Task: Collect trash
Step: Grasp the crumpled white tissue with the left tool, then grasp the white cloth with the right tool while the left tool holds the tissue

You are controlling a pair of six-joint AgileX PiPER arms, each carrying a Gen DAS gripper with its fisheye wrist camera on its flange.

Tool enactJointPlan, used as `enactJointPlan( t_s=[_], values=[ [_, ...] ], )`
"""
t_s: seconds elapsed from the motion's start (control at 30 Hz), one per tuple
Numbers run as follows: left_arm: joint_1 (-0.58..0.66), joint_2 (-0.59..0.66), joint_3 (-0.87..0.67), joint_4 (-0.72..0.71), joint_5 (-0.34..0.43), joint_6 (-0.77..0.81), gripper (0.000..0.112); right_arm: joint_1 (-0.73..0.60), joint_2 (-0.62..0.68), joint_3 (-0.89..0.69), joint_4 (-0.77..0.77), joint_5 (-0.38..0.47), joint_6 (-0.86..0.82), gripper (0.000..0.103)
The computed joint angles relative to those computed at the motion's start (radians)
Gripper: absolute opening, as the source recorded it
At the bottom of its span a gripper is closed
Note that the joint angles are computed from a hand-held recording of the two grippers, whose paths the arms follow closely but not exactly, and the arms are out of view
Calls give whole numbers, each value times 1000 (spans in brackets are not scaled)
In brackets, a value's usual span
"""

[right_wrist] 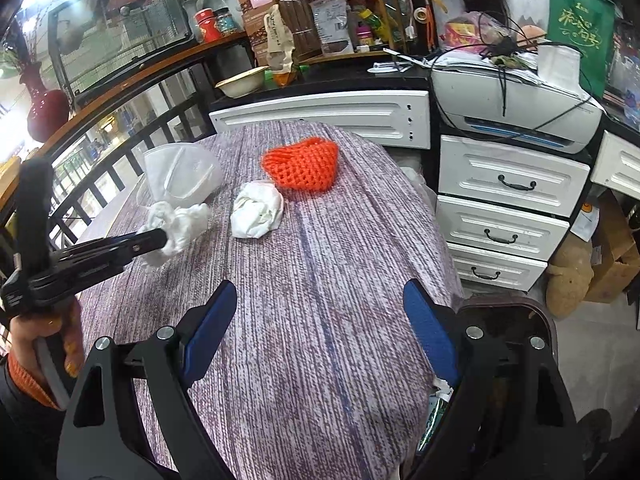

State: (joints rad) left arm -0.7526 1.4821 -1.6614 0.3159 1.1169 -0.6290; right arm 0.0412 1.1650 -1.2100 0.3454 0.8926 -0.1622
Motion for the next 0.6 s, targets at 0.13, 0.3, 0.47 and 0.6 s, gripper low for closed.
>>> enactJointPlan(
  t_s=[0.13, 0.3, 0.47, 0.6],
  values=[
    [-29, -63, 51, 22, 10, -29, 23, 91, 81, -76, -51, -6, 30, 84],
    [-69, -147, 135, 66, 7, -90, 23, 201, 189, -168, -146, -9, 81, 84],
    [-107, -188, 181, 131, 22, -129, 23, 295, 328, -282, -259, 28, 122, 84],
    [-101, -209, 203, 129, 11, -131, 23, 346, 416, -364, -351, 55, 169, 84]
  ],
)
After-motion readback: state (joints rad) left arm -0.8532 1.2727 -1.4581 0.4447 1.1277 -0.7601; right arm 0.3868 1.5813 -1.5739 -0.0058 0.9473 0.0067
